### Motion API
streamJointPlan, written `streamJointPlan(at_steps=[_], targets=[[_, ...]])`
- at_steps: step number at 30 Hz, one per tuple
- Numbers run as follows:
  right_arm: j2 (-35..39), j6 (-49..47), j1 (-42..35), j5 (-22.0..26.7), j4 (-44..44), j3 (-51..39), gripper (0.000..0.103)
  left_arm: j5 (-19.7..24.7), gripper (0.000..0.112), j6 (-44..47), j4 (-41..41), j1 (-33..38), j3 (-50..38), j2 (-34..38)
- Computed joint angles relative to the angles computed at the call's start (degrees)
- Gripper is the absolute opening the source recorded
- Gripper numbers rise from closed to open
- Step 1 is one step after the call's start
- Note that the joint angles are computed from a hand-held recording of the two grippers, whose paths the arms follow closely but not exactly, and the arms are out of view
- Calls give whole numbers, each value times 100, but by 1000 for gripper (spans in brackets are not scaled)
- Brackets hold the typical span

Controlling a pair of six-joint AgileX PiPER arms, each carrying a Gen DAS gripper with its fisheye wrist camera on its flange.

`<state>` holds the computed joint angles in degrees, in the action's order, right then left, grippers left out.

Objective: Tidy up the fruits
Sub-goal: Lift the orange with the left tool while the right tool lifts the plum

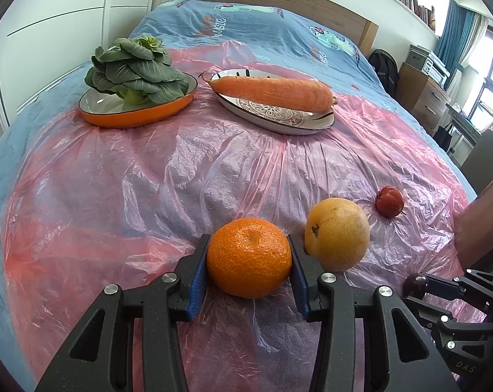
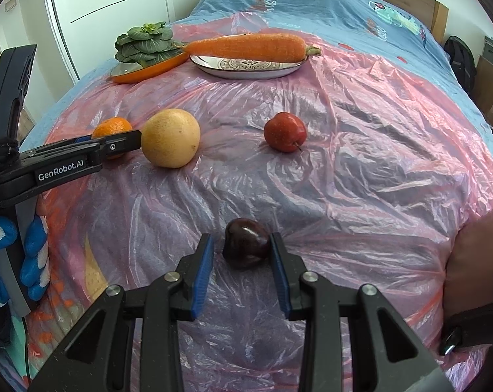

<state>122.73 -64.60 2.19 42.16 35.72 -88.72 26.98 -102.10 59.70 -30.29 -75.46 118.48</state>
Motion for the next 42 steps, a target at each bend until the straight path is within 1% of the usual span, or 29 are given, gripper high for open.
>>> streamJointPlan(at_steps=[5,9,10,11,12,15,18,20,30,35,41,42], targets=[[-37,-83,-28,81,98,21,58,-26,39,-121,45,7,129,-124],[-43,-149,-48,95,169,45,58,-389,39,-779,523,109,466,-304],[-41,-161,-62,104,191,44,55,-468,39,-954,658,132,548,-346],[-34,-175,-83,125,223,35,52,-519,39,-1107,780,146,612,-374],[-24,-193,-108,157,270,20,51,-558,39,-1203,849,161,663,-395],[22,-293,-158,228,385,-34,51,-709,39,-1507,1057,226,799,-443],[91,-360,-197,303,496,-95,51,-724,39,-1566,1090,248,832,-465],[130,-416,-224,352,578,-126,51,-705,39,-1472,977,256,819,-466],[188,-621,-415,602,889,-241,51,-334,39,-578,129,156,483,-397],[262,-506,-397,748,731,-363,51,-151,39,-298,-132,73,323,-396],[276,-395,-223,445,675,-251,51,-19,39,-144,-270,-1,278,-420],[274,-388,-194,393,645,-242,44,4,39,-121,-280,-10,274,-419]])
